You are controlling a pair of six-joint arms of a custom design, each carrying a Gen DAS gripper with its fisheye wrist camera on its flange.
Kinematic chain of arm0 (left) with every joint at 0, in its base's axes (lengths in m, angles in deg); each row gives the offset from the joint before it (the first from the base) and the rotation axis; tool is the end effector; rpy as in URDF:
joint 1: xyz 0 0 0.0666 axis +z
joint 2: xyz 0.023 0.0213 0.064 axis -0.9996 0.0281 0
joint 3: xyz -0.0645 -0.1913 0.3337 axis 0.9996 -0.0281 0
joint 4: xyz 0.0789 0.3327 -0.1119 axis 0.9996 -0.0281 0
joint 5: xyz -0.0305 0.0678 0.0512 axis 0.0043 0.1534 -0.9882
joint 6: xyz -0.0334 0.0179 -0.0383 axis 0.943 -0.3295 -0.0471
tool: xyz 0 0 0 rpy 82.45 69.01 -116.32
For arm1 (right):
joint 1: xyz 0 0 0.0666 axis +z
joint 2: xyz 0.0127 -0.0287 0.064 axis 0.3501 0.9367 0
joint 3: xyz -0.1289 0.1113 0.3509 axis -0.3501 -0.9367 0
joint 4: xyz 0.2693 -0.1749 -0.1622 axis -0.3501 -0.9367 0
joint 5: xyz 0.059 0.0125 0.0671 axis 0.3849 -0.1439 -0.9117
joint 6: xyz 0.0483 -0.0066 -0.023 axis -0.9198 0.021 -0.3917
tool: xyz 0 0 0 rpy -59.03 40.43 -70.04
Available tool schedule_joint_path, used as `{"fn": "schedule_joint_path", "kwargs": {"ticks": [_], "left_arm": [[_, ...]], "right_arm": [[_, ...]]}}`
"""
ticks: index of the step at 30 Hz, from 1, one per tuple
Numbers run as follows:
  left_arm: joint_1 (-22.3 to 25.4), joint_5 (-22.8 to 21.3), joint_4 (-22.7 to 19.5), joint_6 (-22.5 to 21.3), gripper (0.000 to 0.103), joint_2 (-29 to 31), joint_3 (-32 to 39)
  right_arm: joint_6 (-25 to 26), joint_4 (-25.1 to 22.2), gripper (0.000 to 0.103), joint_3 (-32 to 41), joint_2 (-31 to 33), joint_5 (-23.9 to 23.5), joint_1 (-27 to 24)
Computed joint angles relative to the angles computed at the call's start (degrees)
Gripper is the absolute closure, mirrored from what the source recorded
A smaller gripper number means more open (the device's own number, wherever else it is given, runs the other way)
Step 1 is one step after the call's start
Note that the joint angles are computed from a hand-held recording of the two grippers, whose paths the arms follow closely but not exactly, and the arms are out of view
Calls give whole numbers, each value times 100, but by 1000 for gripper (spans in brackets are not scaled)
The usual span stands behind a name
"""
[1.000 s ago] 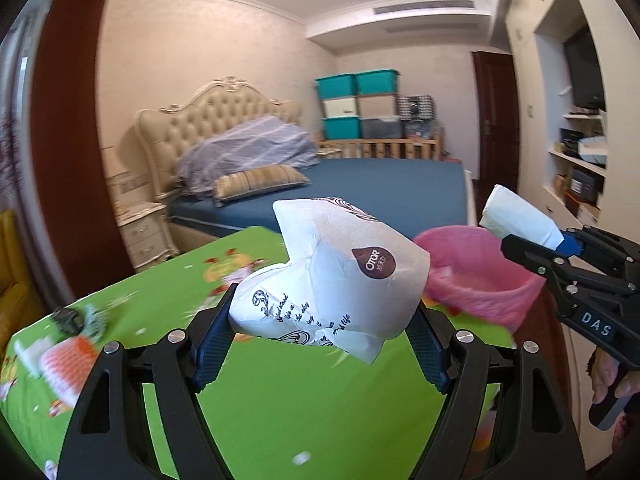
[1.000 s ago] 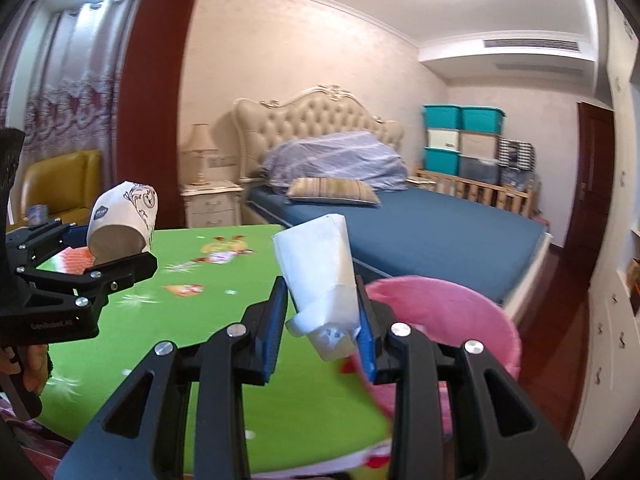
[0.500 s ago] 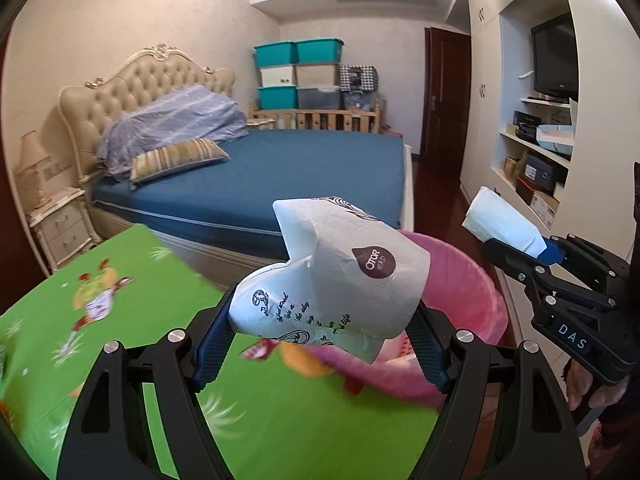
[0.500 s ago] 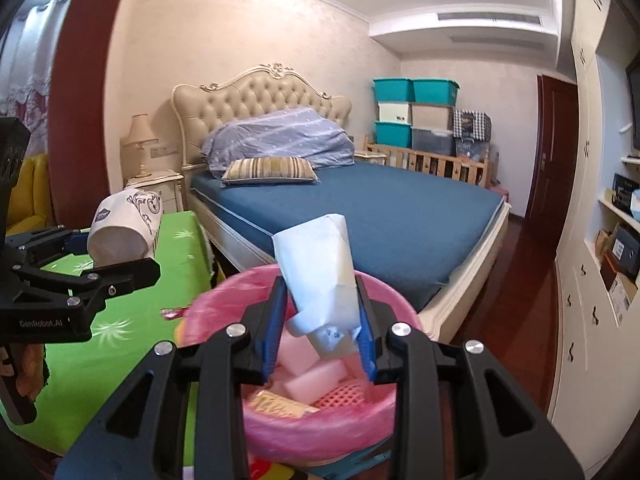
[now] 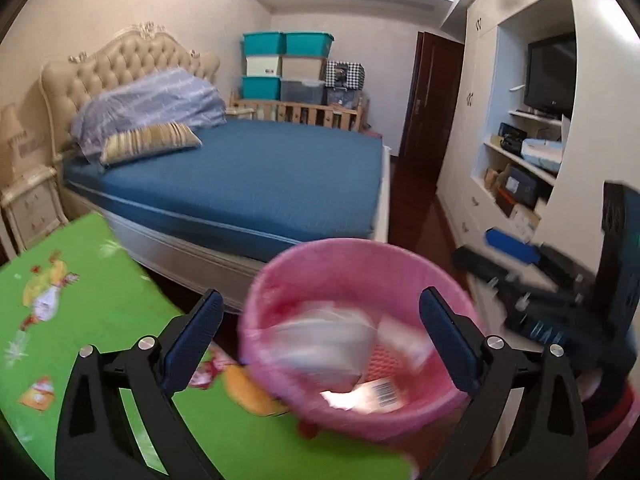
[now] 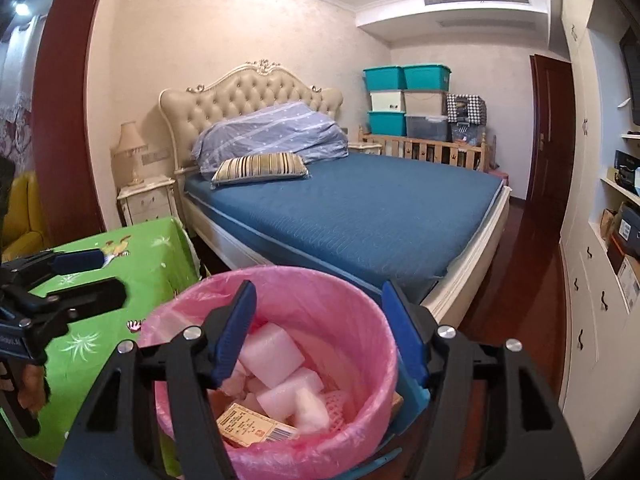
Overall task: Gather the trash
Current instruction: 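Open both tools to drop the paper bag and tissue into the wastebasket, then return both tools from the wastebasket to the table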
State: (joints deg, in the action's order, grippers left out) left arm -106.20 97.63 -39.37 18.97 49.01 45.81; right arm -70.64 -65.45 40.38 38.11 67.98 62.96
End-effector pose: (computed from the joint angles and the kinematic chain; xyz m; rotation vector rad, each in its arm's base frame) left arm 0.5316 -0.1873 0.3057 0.7666 2.0045 -0.5557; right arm 0.3932 0.3221 0.2947 0.2778 1.9665 -0.1516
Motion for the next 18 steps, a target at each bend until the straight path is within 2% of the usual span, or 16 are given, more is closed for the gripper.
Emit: {"fn": "schedule_joint_path", "kwargs": {"ticks": [2,4,8,13,18], "left_arm": [[148,-33,208,-122,10,-184,-263],[338,-250,452,-369,10,-450,-635],[752,-441,745,-771,9,-851,-1235],[1489,-243,706,-1118,9,-1180,-1727],[2184,-286,646,-1360,8,-1241,-1925]], "right_arm": [[-25,10,39,-90,-129,151,138],[-137,-137,39,8,-141,357,371],[-159,-239,39,223,-49,482,701],[80,-465,38,966,510,391,1043],[348,-744,34,2267,1463,32,1267]]}}
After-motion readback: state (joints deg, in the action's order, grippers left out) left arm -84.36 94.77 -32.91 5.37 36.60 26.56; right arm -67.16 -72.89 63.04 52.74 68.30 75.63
